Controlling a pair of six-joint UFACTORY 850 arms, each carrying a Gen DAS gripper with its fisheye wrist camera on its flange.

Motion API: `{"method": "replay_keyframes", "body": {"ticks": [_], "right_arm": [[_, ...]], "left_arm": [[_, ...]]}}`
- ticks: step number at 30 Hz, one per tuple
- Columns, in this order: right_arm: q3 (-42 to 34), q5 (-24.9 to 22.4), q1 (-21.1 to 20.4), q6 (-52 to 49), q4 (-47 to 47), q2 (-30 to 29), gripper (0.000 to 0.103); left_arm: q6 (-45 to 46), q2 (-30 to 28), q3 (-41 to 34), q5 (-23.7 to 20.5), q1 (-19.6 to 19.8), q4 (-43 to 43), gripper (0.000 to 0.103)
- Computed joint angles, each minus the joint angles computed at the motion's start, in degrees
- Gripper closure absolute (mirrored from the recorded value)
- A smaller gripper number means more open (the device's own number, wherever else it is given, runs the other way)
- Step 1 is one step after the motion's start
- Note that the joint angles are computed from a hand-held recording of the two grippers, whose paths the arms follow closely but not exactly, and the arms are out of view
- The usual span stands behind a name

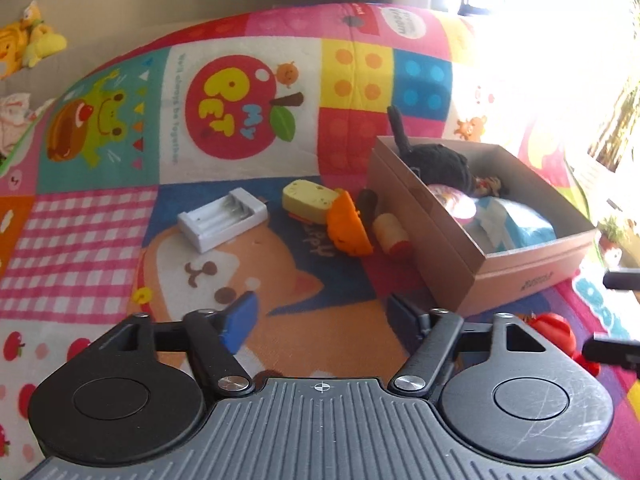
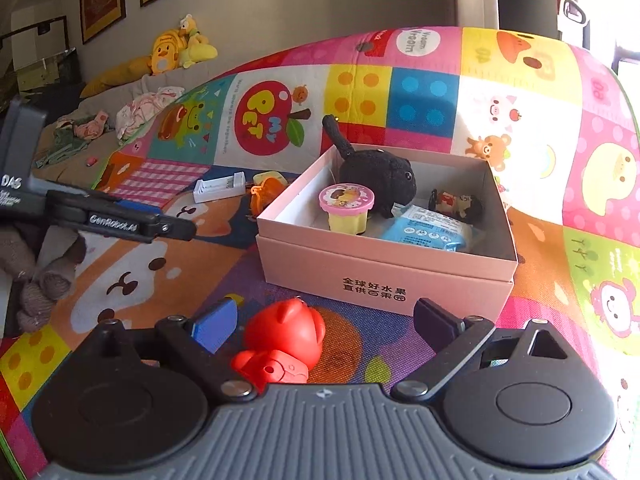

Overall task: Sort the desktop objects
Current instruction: 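Grasp the orange toy on a black stick with the left tool while the right tool holds the red figure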

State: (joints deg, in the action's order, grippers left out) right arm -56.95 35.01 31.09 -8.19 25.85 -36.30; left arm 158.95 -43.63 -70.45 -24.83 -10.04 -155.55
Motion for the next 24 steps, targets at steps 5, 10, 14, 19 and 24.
{"method": "replay_keyframes", "body": {"ticks": [5,10,14,19,24], "right_arm": [[-0.1,-0.1,0.8,-2.8,2.9,0.0,0.006],[1.2,2.0,1.3,-6.0,5.8,0.5,0.004],[0.6,0.9,0.8,-5.4,5.9,-0.1,0.004],[0.2,0.7,0.6,-3.4,4.6,-0.5,0.004],[0.7,1.5,1.0,-3.5,4.1,0.0,0.004]], "left_arm": [[-3.3,-6.9,-10.6,1.9,-2.2,-0.7,0.027],[-3.9,-13.7,-21.0,9.3,-3.4,-2.2,0.052],[-7.3,-13.6,-20.2,8.0,-2.6,3.3,0.069],[-9.0,-7.6,-10.2,3.8,-1.1,10.4,0.069],[-15.6,0.0,2.1,-1.6,1.5,21.2,0.070]]}}
